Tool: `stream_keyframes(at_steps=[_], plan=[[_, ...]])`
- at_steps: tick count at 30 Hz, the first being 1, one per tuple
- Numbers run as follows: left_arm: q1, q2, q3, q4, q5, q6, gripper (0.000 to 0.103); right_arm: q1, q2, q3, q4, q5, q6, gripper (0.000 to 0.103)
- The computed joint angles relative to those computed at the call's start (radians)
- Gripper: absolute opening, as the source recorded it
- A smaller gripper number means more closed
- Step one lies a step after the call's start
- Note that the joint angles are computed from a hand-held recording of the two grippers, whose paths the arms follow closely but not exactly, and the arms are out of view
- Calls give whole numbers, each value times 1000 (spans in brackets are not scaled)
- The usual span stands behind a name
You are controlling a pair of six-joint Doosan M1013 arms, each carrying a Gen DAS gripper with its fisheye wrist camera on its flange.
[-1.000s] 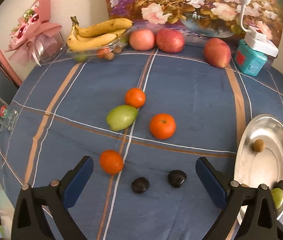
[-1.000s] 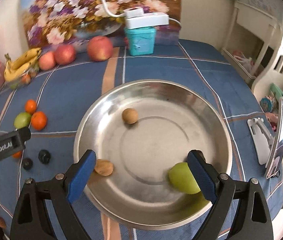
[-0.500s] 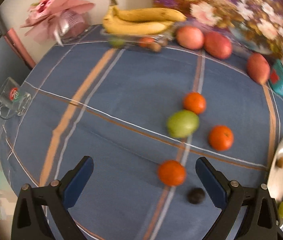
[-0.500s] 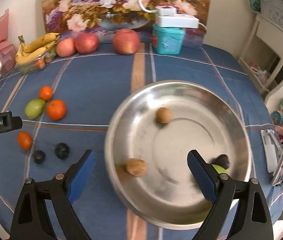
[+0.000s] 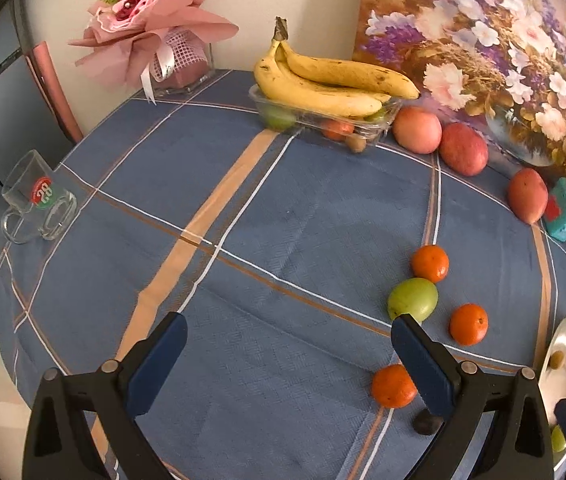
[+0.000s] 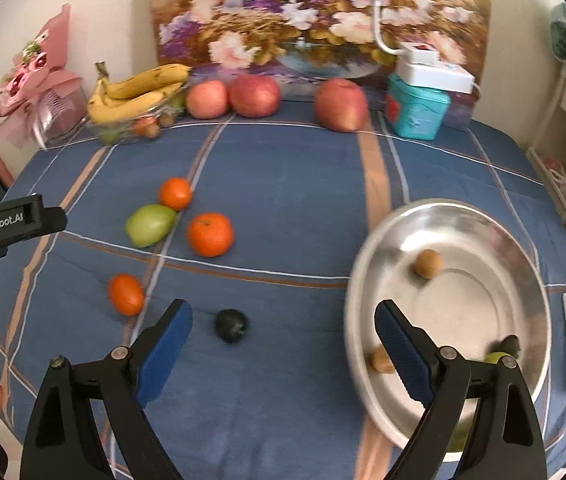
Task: Organize fruits
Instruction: 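Move both grippers back toward the remaining plums and tangerine, then grasp a black plum with the right gripper while the left grasps a tangerine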
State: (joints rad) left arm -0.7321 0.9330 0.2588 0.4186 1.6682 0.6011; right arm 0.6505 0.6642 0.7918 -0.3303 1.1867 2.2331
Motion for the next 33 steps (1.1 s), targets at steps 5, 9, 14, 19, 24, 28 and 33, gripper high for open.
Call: stream_keyframes(at_steps=[5, 9, 14, 19, 24, 28, 33], plan=[[7, -18, 36, -44, -37, -28, 103, 6, 20, -35, 32, -12, -37, 93], [8, -25, 49, -78, -83, 10, 103, 10, 33, -58, 38, -13, -50, 93], [7, -1, 18, -118, -72, 44, 103, 10, 47, -76, 43, 8, -62, 93], [12, 14, 12, -181, -74, 48, 103, 4, 51, -71, 72, 12, -66, 93], [17, 16, 28, -239, -95, 37, 103, -3, 61, -75, 105, 25, -69, 93], [22, 32, 8, -295, -89, 34, 102, -8, 63, -67, 119, 23, -54, 93], [25, 44, -9, -343, -94, 36, 89, -13, 59, -49, 124, 13, -34, 91]])
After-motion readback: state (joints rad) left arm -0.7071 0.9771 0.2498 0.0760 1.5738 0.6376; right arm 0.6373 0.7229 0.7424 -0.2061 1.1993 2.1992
